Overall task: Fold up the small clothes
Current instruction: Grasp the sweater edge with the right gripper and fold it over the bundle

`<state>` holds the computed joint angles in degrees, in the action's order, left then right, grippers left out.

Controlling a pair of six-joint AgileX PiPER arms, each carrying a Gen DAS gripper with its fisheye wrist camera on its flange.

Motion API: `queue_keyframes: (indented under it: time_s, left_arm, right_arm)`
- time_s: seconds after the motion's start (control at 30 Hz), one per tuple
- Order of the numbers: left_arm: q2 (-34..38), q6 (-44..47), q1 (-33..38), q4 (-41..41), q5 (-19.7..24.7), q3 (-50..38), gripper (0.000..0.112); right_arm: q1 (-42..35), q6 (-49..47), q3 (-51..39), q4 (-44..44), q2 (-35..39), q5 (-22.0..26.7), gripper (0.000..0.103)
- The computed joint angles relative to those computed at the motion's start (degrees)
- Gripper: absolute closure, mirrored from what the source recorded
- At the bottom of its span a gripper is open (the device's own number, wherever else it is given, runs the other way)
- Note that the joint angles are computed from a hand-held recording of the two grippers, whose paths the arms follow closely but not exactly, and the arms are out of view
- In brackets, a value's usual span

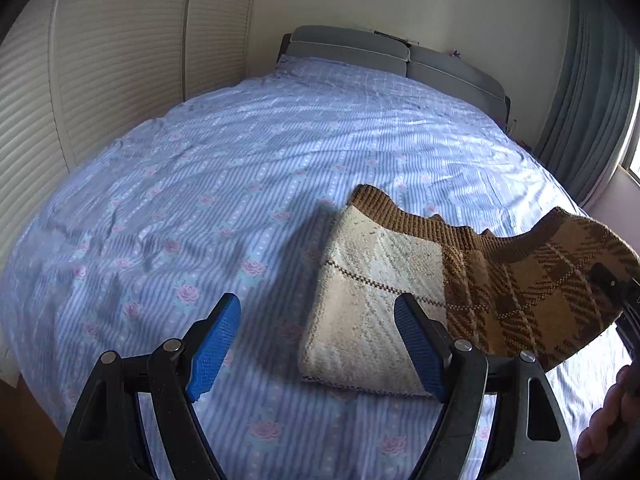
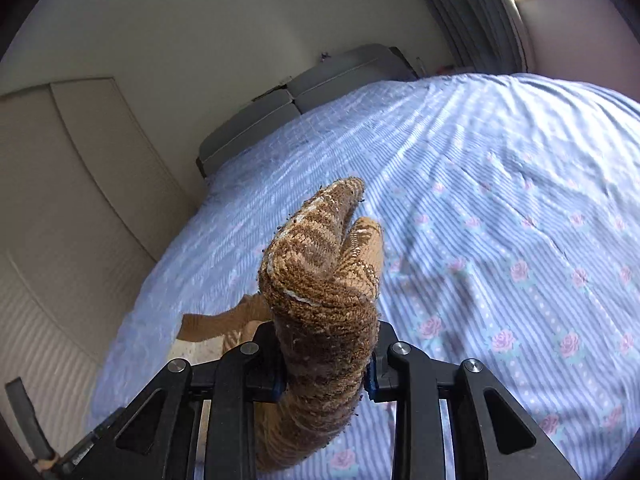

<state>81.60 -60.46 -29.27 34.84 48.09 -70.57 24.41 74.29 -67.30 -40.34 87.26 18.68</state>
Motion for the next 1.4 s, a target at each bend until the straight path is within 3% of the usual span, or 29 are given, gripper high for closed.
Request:
queue_keyframes:
  time_s: [0.13, 0.3, 0.53, 0.6, 0.87, 1.07, 1.2, 1.4]
  left_arm:
    - [-4.14, 5.57, 5.03, -1.82, 0.68, 1.1, 0.033]
    - [-10.41, 12.21, 13.17, -4.93, -0.2, 5.7, 0.033]
    - [-15.97, 24.46, 26.17, -13.14, -2.24, 11.55, 0.033]
    - [-16.52, 27.61, 29.28, -15.75, -3.26, 12.72, 0.033]
    - [-15.6, 33.84, 33.74, -21.74, -6.84, 15.76, 0.033]
    - [-13.83, 34.75, 31.3, -22.95, -7.51, 14.49, 0.033]
    - [-12.23, 35.46, 28.75, -23.68, -7.15, 10.7, 0.033]
    - [-5.83, 40.3, 24.06, -30.27, -6.87, 0.85, 0.034]
  right_arm:
    - [10.98, -1.49, -15.46, -11.1, 7.91, 16.16, 0.074]
    - [22.52, -13.47, -32.35, -18.07, 20.39, 29.85, 0.075]
    - [31.13, -44.2, -54.83, -15.13, 40.86, 38.64, 0.075]
    - [33.32, -47.07, -56.92, -16.67, 43.81, 40.68, 0.075]
    - [37.87, -44.53, -45.46, -23.74, 41.49, 37.23, 0.075]
    - [36.73, -41.68, -47.84, -23.24, 42.24, 36.7, 0.063]
    - [36.45, -36.09, -39.47, -23.31, 35.3, 32.67, 0.039]
    - [34.82, -20.34, -22.98, -24.45, 21.76, 27.33, 0.038]
